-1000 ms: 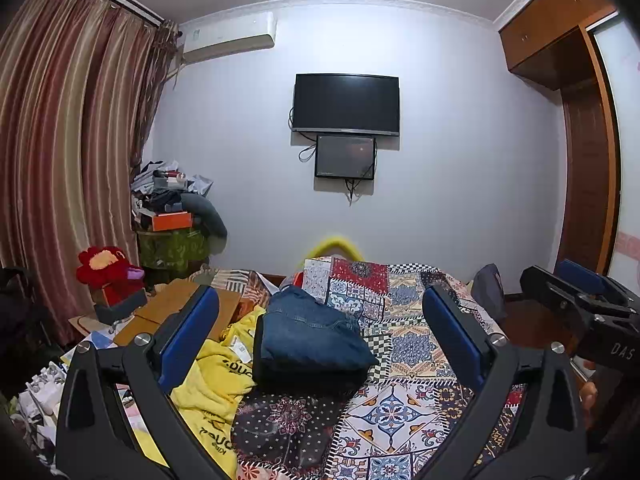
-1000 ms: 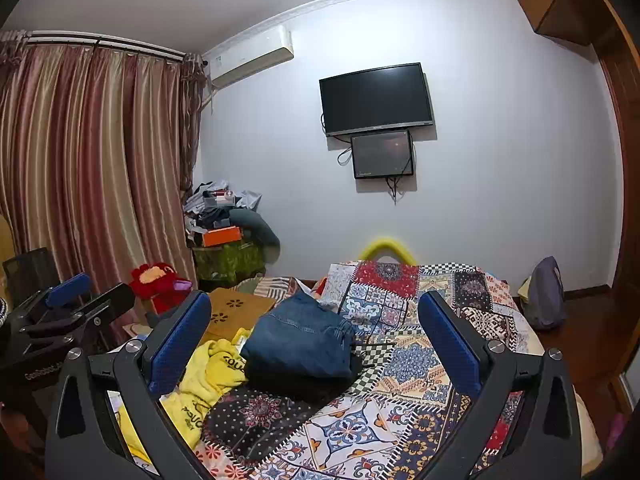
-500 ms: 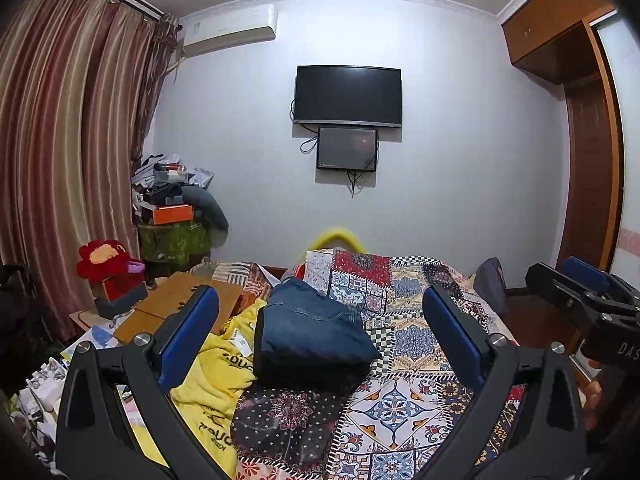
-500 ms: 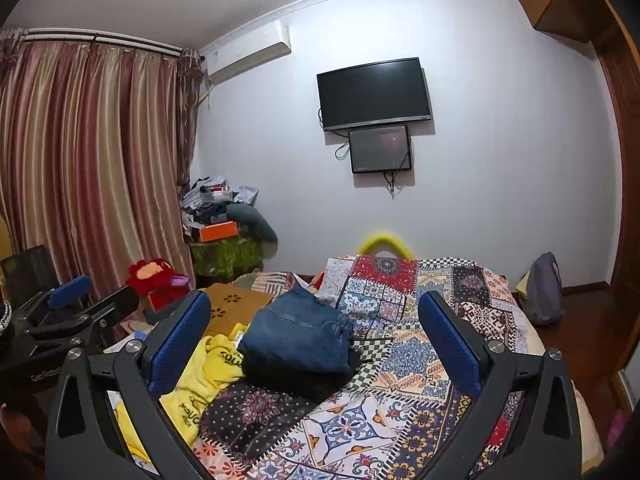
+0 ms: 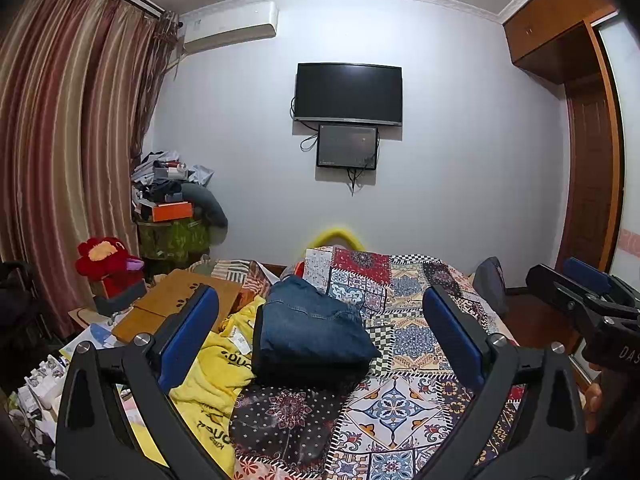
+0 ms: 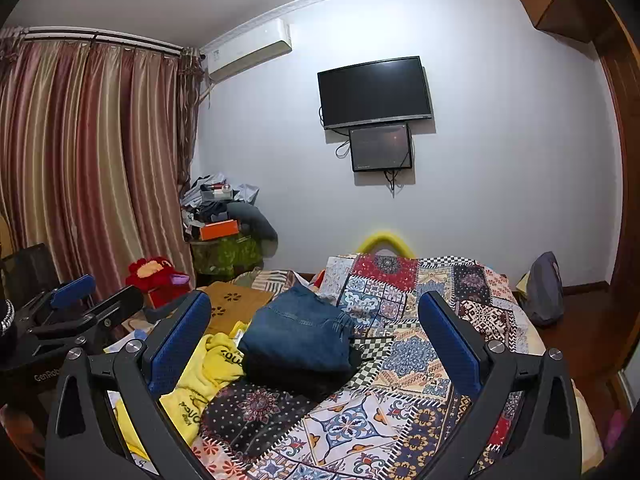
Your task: Fold large clothes
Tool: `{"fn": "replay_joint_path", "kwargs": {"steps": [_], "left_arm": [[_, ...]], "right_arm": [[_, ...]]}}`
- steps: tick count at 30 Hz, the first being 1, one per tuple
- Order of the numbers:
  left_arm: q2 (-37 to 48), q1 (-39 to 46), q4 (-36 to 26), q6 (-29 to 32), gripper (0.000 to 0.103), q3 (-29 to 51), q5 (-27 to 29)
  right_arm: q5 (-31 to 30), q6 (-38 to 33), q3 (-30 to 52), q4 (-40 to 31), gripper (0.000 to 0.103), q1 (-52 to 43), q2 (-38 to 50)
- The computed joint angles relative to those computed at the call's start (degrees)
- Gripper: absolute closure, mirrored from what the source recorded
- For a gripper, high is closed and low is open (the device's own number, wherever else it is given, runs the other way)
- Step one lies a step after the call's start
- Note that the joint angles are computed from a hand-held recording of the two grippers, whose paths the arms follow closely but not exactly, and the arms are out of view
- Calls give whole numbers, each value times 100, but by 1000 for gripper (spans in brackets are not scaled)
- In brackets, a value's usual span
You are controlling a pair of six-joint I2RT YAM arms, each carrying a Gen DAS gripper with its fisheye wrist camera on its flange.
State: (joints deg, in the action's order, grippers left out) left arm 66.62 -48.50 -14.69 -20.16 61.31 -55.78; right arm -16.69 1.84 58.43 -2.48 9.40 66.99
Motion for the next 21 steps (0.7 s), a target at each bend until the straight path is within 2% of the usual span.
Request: {"fn": "replay_joint_path", "kwargs": {"steps": [12,21], "left_arm": [[36,12,-66,-147,1,5,40],[-4,174,-88,-236,1,-21,373]], "right_arm": [[69,20,1,19,0,44,11],[70,96,-70,67,0,9,-23]]}}
